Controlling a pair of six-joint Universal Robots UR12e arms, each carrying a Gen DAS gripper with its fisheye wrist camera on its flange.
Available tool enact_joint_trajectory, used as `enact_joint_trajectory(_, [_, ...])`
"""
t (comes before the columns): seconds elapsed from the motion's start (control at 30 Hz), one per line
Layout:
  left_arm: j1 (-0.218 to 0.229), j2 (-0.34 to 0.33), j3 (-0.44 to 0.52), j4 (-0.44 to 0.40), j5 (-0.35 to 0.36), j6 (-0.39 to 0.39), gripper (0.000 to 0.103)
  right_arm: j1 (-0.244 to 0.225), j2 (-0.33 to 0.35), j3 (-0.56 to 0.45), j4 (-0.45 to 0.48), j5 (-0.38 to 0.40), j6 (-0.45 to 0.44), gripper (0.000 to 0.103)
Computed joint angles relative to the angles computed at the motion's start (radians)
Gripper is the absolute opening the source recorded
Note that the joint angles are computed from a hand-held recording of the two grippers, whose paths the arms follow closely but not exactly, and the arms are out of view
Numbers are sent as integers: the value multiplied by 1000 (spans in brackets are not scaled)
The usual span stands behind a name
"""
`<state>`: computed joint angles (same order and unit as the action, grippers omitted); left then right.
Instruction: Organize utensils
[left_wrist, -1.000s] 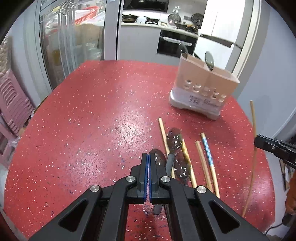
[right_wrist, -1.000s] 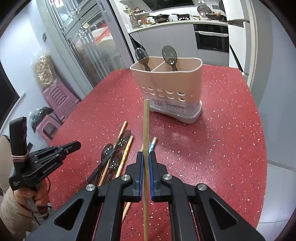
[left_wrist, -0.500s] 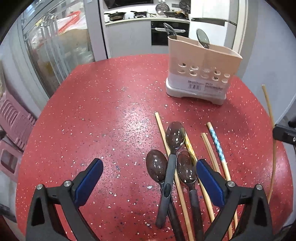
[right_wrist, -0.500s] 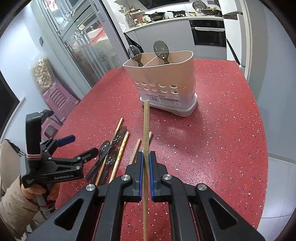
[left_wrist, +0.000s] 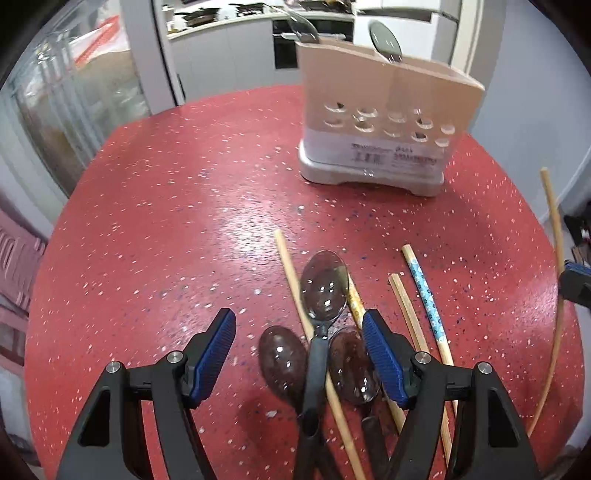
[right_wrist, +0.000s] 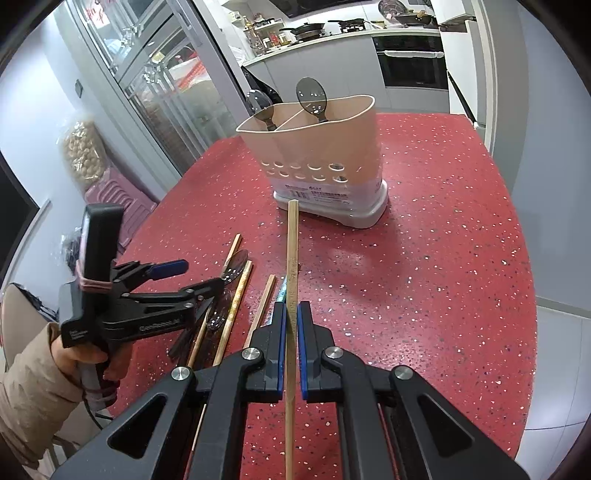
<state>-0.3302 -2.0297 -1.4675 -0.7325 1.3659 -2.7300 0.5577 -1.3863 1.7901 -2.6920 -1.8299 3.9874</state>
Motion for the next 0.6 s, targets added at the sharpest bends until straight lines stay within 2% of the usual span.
enact_joint_trajectory(0.07, [-4, -10, 14, -20, 8, 4, 90, -1, -2, 4, -3, -1, 4, 6])
enact_joint_trajectory(0.1, [-7, -19, 26, -36, 14, 2, 83, -1, -3, 5, -4, -1, 5, 6])
enact_joint_trajectory(0.17, [-7, -29, 44, -67, 4, -10, 77, -2, -5, 8, -6, 0, 8, 6])
enact_joint_trajectory(0.23, [-4, -30, 48, -90, -15, -11, 52, -4, -6, 11, -9, 3, 9, 6])
enact_joint_trajectory(0.3, [0, -32, 50, -92, -24, -11, 45, -5, -6, 11, -11, 3, 9, 6])
enact_joint_trajectory(0.33, [1, -31, 48, -83, -31, -11, 35, -5, -6, 12, -12, 4, 9, 6])
enact_joint_trajectory(0.43, [8, -25, 39, -69, -45, -16, 28, -6, -5, 12, -12, 7, 10, 6])
enact_joint_trajectory(0.6, [19, -11, 21, -49, -71, -23, 28, -6, -3, 7, -10, 9, 4, 6])
